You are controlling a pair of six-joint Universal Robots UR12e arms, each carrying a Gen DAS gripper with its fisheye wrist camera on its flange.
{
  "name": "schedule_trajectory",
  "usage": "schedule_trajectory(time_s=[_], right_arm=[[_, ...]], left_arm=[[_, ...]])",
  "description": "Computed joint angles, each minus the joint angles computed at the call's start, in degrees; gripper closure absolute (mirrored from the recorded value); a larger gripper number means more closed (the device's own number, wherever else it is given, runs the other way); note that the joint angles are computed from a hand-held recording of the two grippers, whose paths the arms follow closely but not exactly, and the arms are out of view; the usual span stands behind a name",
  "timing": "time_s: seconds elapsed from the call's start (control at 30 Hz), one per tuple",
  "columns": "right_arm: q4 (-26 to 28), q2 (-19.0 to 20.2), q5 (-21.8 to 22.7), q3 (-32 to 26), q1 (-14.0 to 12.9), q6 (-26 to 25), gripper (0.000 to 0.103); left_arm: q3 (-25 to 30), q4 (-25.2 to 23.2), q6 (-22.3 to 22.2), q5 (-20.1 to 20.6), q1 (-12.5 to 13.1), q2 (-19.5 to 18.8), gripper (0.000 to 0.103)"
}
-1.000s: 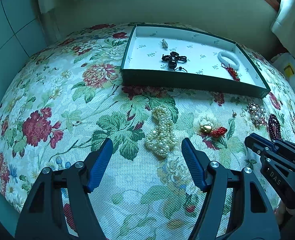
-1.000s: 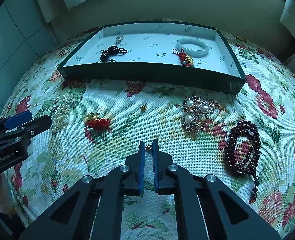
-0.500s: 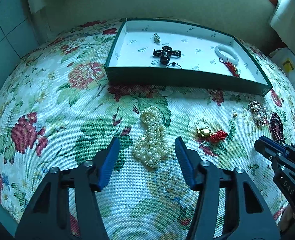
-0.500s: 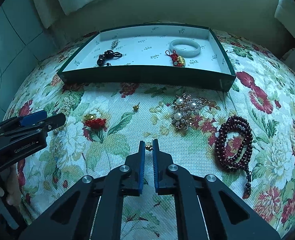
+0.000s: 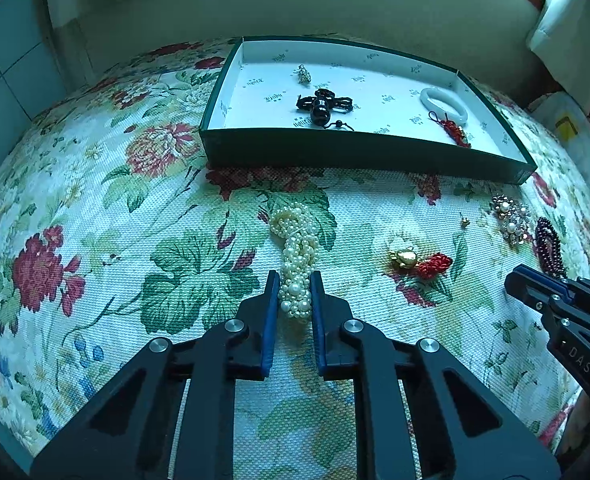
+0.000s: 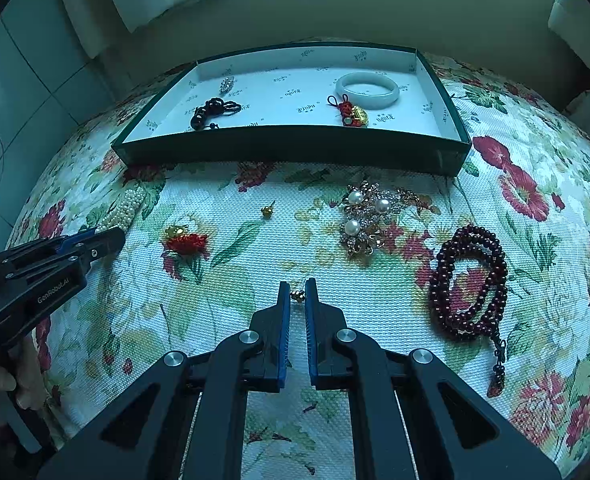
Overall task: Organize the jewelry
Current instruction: 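Grasp the pearl cluster brooch with the left tool while the right tool grasps the gold stud earring, then carry the pearl brooch and gold earring into the tray and open both tools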
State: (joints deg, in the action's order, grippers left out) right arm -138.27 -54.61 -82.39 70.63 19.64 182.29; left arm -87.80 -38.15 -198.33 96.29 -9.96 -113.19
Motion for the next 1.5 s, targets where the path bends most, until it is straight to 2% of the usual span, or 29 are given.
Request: schedule_trajectory(time_s=[0.57,0.93,1.23,1.5], right_arm=[[-0.53,-0.22,0.34,-0.48,-0.09,0.19,0.096],[-1.44,0.80,0.45,-3.49,-0.24,0.07,0.096],[-1.30,5.05,0.42,-11.75,-0.06,-1.39,0.096],[2.14,12.44,-0.33,-24.91,0.00,-1.89,0.096]], left_arm=[[0.01,3.62,0.29,0.20,-0.40,1.53,0.090],[2.66,6.33,2.15,0.36,-0.10,0.53,0.090],[8.18,7.78,4.25,0.77,0.93,-2.98,0.090],[14.48,7.32,6.11,1.63,1.89,-7.46,0.090]])
